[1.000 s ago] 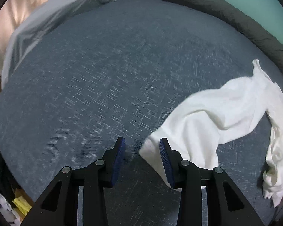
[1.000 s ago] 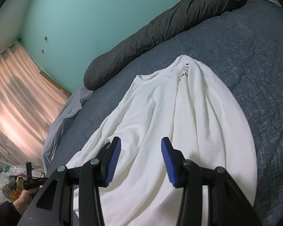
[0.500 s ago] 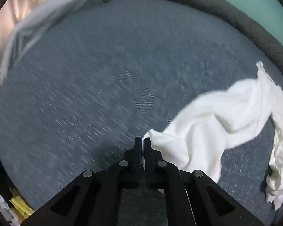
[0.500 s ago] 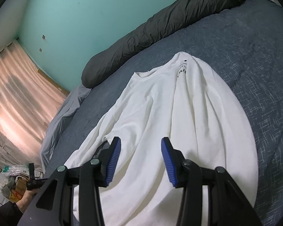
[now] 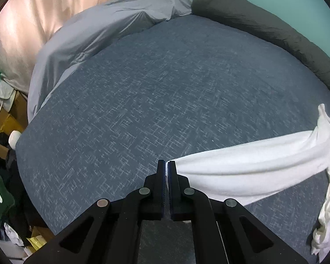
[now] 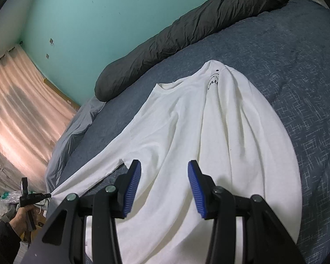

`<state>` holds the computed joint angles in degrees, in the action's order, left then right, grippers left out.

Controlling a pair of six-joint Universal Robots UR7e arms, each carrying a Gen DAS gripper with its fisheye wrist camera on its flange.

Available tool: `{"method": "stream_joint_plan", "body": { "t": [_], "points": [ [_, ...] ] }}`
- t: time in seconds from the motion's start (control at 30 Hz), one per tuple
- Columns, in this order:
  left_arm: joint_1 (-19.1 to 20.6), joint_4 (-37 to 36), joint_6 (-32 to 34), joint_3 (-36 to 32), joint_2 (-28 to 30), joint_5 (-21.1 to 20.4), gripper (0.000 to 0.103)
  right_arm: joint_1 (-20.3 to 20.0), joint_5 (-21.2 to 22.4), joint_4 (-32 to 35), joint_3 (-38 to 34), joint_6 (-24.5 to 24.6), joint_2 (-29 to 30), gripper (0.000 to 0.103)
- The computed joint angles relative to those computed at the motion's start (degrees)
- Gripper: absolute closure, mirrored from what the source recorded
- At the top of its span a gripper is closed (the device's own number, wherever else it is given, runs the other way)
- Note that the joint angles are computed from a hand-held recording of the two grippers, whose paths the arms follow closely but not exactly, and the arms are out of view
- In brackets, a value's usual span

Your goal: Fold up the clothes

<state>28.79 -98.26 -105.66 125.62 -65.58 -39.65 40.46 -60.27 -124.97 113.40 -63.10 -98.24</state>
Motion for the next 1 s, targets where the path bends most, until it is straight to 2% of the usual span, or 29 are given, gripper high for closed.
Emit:
{"method": "stream_joint_plan", "body": {
  "t": [0.13, 0.3, 0.57, 0.7, 0.77, 0.9, 1.0],
  "points": [
    [0.9, -3.6, 1.4, 1.5, -0.9, 0.0, 0.101, 0.2, -0.6, -1.2, 0.3, 0.2, 0.3, 0.058],
    [4.1, -9.9, 4.1, 3.8, -2.0, 0.1, 0.101, 0.4, -1.0, -2.0, 0.4, -0.2, 0.6, 0.058],
    [7.7, -18.6, 9.5, 5.4, 0.8, -2.4, 0.1, 0.6, -1.4, -2.3, 0.2, -0.2, 0.9, 0.058],
    [6.7, -19.2, 9.5, 6.0, 0.2, -3.2, 0.097, 0.8, -1.4, -2.3, 0.4, -0.3, 0.8, 0.058],
    [5.7, -16.5, 6.8, 6.1, -0.9, -3.4, 0.089, 0.7, -1.2, -1.9, 0.3, -0.5, 0.8, 0.058],
    [3.0, -11.4, 2.1, 6.4, -3.3, -3.7, 0.087, 0.4, -0.7, -0.9, 0.1, -0.8, 0.6, 0.058],
    [1.6, -11.1, 2.5, 6.1, -3.0, -3.5, 0.085, 0.2, 0.0, -0.2, 0.0, -1.1, 0.2, 0.058]
  ]
}}
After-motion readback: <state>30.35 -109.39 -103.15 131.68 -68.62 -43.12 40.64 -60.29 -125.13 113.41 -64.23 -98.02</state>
